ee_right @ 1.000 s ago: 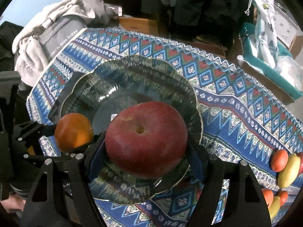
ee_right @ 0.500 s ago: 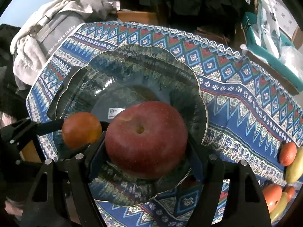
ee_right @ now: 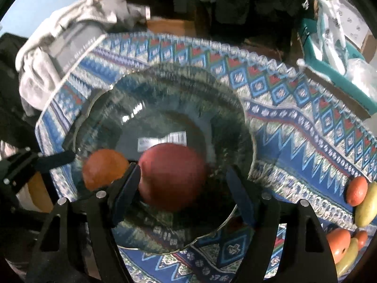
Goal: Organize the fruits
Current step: 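Lower the orange onto the glass plate while the right tool releases the apple there, then move the left tool to another orange while the right tool reaches the green pear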
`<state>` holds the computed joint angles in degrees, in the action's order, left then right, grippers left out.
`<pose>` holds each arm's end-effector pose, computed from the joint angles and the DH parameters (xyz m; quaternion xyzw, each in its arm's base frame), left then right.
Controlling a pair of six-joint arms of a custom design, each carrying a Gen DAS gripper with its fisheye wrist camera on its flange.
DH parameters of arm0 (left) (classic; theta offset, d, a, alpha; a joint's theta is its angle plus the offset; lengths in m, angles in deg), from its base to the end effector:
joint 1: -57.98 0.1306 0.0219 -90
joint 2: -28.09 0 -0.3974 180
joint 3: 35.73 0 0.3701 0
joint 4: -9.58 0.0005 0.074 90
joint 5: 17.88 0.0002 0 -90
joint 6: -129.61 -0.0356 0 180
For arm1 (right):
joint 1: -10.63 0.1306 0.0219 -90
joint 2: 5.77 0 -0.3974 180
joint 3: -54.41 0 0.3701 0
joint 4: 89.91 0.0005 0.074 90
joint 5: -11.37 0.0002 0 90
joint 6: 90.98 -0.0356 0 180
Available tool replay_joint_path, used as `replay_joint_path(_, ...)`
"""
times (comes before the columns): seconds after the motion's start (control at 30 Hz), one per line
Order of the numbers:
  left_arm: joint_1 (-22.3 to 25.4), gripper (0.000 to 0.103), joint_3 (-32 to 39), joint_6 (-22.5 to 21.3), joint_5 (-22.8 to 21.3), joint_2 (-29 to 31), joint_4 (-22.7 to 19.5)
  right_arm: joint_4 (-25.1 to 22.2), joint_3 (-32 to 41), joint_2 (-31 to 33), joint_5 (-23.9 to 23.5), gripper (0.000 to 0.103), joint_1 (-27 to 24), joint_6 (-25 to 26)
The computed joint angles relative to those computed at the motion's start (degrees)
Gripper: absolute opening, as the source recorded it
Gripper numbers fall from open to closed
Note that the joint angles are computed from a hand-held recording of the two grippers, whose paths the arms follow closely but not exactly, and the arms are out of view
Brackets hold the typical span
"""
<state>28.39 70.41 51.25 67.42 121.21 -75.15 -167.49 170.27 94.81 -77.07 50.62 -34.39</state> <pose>0.3823 -0.2143 0.5068 0.1475 0.9754 -0.0180 0.1629 0.3860 0.3219 0.5217 -0.0525 0.9694 0.1324 0.1998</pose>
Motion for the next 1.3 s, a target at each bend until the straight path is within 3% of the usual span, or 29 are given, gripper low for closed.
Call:
replay_joint_path(0.3,-0.6,0.073,2.5,0.9,-0.1,-0.7,0.0,-2.3,4.3,-1.3,5.4,0.077,0.5,-0.3)
replay_joint_path(0.67,-3.0,0.076,8.3,1.9,0.0,-0.5,-0.4,-7.9,7.6,-4.8,15.8,0.077,1.3,0.1)
replay_joint_path(1.3,-11.3,0.08,17.2,1.1,-3.5,1.7,-2.0,-12.9,2.3,-16.1,20.3,0.077,-1.4,-3.5)
